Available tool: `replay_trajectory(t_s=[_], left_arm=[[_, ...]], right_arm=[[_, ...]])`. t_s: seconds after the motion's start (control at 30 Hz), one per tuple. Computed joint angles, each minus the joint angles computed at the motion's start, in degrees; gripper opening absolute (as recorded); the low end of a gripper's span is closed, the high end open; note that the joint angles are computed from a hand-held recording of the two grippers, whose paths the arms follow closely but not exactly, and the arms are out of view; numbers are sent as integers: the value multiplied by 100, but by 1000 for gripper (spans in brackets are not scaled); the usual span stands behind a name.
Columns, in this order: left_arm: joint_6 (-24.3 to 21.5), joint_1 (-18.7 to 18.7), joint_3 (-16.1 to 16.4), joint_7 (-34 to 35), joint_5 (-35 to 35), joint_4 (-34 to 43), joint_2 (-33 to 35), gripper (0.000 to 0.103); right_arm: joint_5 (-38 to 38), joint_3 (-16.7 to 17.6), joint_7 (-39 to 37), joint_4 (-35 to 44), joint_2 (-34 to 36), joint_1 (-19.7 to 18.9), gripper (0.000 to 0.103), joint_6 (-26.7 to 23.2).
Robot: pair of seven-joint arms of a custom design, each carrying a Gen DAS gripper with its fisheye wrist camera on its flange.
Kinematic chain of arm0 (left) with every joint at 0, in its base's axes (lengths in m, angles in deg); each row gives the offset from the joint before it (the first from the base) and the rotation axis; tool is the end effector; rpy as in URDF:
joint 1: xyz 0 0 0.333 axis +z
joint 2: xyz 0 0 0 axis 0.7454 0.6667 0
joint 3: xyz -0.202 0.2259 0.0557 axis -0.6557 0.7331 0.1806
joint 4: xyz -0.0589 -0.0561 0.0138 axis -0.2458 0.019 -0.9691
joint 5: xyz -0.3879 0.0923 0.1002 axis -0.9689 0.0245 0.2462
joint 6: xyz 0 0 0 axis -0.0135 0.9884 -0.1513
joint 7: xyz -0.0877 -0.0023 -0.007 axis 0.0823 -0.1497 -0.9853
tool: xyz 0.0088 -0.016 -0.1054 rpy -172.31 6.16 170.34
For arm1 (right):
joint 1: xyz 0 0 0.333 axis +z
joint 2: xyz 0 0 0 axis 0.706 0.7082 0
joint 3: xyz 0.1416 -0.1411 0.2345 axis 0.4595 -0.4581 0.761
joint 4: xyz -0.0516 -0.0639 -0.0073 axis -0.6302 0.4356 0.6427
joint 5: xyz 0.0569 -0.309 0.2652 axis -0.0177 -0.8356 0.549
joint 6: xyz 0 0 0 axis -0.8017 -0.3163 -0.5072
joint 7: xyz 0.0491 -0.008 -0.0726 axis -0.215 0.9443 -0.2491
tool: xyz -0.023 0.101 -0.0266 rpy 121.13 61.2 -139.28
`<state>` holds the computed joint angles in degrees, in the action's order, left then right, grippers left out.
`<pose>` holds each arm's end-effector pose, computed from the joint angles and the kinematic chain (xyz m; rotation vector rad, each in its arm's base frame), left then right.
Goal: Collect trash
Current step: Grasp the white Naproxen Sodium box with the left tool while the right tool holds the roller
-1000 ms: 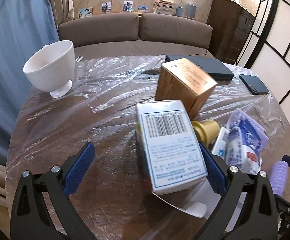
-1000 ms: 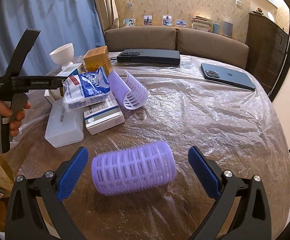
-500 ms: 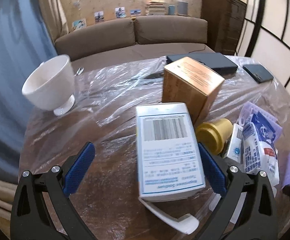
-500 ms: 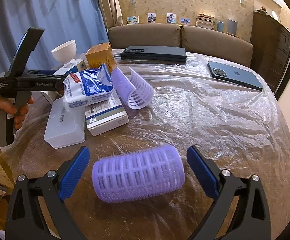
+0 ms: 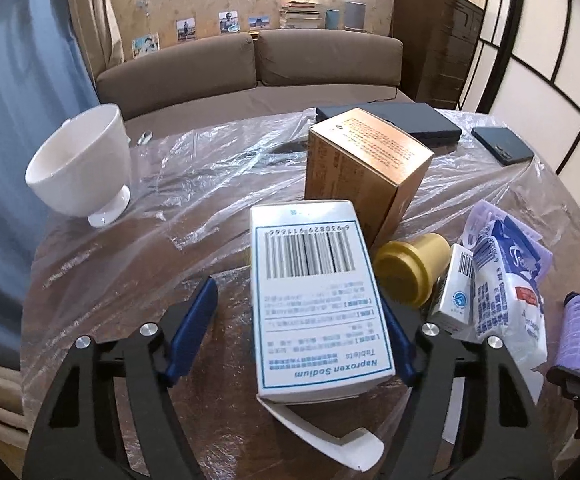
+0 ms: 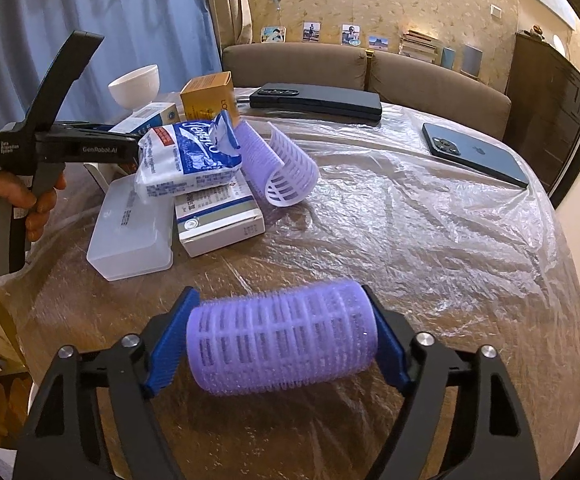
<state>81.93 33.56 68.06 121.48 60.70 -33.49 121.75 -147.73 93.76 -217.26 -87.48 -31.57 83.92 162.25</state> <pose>0.7225 -0.3067 0.3273 -0.9761 2.6100 -0.8882 0.3671 0.4428 0.3093 -1.6023 2.0399 -0.6680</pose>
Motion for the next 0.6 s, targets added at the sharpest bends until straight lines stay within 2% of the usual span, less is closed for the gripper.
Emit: replay_trajectory(t_s=[0.1,0.2,0.27,0.37,0.5,0.57,0.6], left_arm=[[-162,78,-55,-16,-93,25,0,61],[-262,130,-93,-53,-175,20,-13,60],[-286,175,-137,16,-235,-50,-65,52],[-316,224,-182,104,-315,-158,-145,49],[-243,195,-152,145,-360,-322,-255,49],[-214,92,-38,14,-250,-271,-227,59],[-196,65,-11,-53,-224,-250,-216,69]], right_arm=[[52,13,13,-12,-21,11,73,-43],[42,22,84,-44,-54,22,73,-65],[53,32,103,-60,-72,23,73,-71],[84,52,103,-89,-103,26,73,-84],[136,57,111,-60,-73,23,73,-100],[118,54,129,-44,-57,32,74,-125],[123,54,118,-34,-50,34,74,-131]])
